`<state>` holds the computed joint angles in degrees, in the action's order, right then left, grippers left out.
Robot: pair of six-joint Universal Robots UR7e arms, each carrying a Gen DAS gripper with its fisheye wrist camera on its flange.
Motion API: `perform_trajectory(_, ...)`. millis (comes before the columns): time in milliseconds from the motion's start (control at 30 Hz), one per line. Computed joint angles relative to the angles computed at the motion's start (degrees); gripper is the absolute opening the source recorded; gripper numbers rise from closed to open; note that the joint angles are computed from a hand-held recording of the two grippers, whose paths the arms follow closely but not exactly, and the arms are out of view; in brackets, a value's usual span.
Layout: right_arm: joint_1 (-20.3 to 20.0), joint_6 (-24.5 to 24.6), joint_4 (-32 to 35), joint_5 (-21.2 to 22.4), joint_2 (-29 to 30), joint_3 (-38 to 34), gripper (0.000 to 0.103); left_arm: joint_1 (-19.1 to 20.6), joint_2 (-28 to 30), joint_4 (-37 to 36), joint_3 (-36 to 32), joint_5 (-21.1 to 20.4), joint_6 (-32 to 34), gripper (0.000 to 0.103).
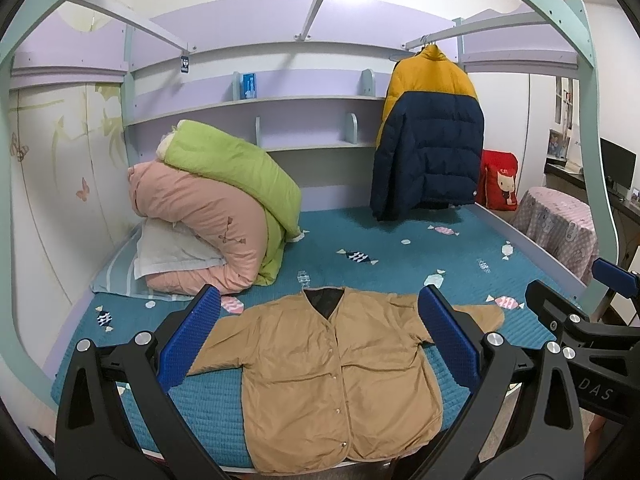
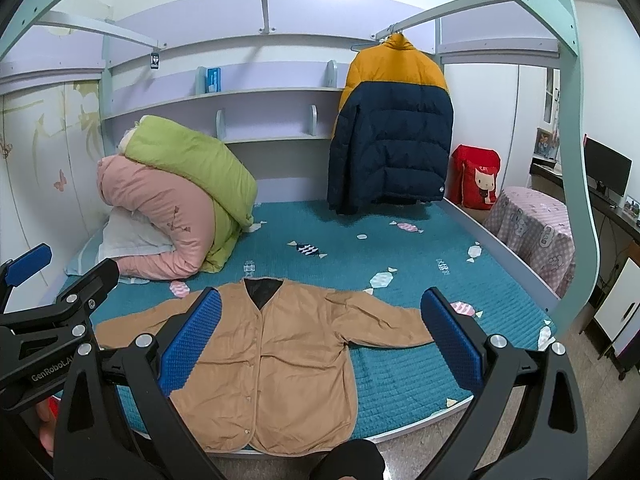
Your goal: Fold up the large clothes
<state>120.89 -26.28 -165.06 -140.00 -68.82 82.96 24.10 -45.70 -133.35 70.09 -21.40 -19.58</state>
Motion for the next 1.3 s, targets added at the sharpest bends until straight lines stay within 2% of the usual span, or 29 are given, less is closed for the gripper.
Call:
perform_trajectory(133, -0.8, 1.1, 2.1, 0.5, 0.8, -0.9, 0.096, 1.0, 0.1, 3.4, -0.9, -0.7, -2.4, 0.098)
perform_trajectory(333, -2.8, 4.4, 7.2, 1.5, 3.0, -2.1, 0.096, 3.7, -0.3, 13.0, -1.8, -2.8, -10.4, 0.098)
perform_trajectory(600, -6.0, 9.6, 16.5, 3.9, 8.1, -5.4, 0.096, 9.8, -0.6, 23.4, -2.9, -7.5, -20.4, 0.098)
perform_trajectory(867, -8.7, 13.6, 24.2, 8.6, 16.6, -10.3, 0.096, 18.5, -3.6, 24.2, 0.7, -14.6, -27.1, 0.098)
perform_trajectory(967, -9.5, 14.5, 27.3, 10.2, 21.2, -13.9, 0.096, 22.0, -4.1, 25.9, 1.2, -15.9, -30.3, 0.098)
perform_trajectory(1033, -9.7, 13.3, 28.2, 11.4, 25.0, -16.6, 0.096, 24.4, -4.7, 26.4, 1.6, -16.9, -31.5, 0.098)
perform_trajectory(1167, -10.3, 10.8, 29.1, 13.1, 31.5, -21.6, 0.096, 30.2, -6.3, 22.4, 3.2, -20.4, -31.9, 0.098)
perform_trajectory(1300, -11.7, 10.4, 31.4, 13.7, 38.0, -28.1, 0.096, 35.5, -7.4, 22.0, 3.7, -19.3, -34.6, 0.098)
